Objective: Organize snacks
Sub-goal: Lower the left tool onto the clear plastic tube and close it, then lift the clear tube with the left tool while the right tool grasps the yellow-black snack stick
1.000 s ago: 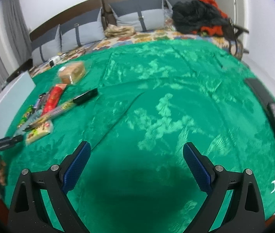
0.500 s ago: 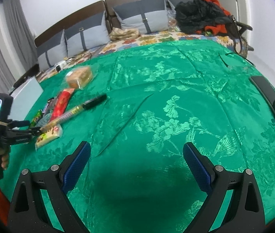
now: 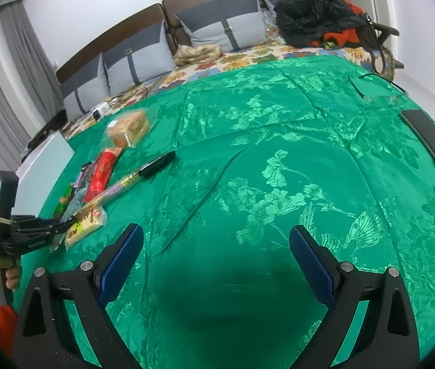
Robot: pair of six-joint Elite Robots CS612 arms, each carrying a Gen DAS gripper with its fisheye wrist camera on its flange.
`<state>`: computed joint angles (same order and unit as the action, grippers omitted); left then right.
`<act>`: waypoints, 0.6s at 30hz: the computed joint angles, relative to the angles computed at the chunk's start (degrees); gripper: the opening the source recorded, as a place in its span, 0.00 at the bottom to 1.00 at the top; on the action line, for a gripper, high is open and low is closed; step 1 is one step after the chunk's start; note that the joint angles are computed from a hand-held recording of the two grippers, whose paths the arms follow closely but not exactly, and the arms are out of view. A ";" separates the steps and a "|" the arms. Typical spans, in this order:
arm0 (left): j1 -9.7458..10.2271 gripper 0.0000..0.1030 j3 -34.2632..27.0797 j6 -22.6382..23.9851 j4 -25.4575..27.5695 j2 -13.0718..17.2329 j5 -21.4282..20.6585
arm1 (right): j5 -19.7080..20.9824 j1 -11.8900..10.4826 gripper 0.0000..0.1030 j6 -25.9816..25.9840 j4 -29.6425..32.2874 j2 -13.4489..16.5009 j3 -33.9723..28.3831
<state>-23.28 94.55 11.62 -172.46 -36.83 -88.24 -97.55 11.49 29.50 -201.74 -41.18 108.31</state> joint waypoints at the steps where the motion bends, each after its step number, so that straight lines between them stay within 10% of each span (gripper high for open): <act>1: -0.15 0.20 -0.01 0.45 -0.24 0.08 0.49 | 0.13 -0.03 0.94 0.19 0.04 0.05 -0.04; 11: -0.83 0.17 0.19 -1.70 -0.14 -0.10 3.17 | 2.57 -0.65 0.94 0.73 -0.39 0.28 0.24; 18: 2.86 0.17 7.13 -15.04 -10.25 -1.52 -6.64 | 27.90 -4.54 0.93 14.64 -7.97 4.51 -2.51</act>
<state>-20.42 101.68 -3.42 -182.71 -38.34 -94.88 -69.65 6.94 44.14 -209.71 -36.66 105.80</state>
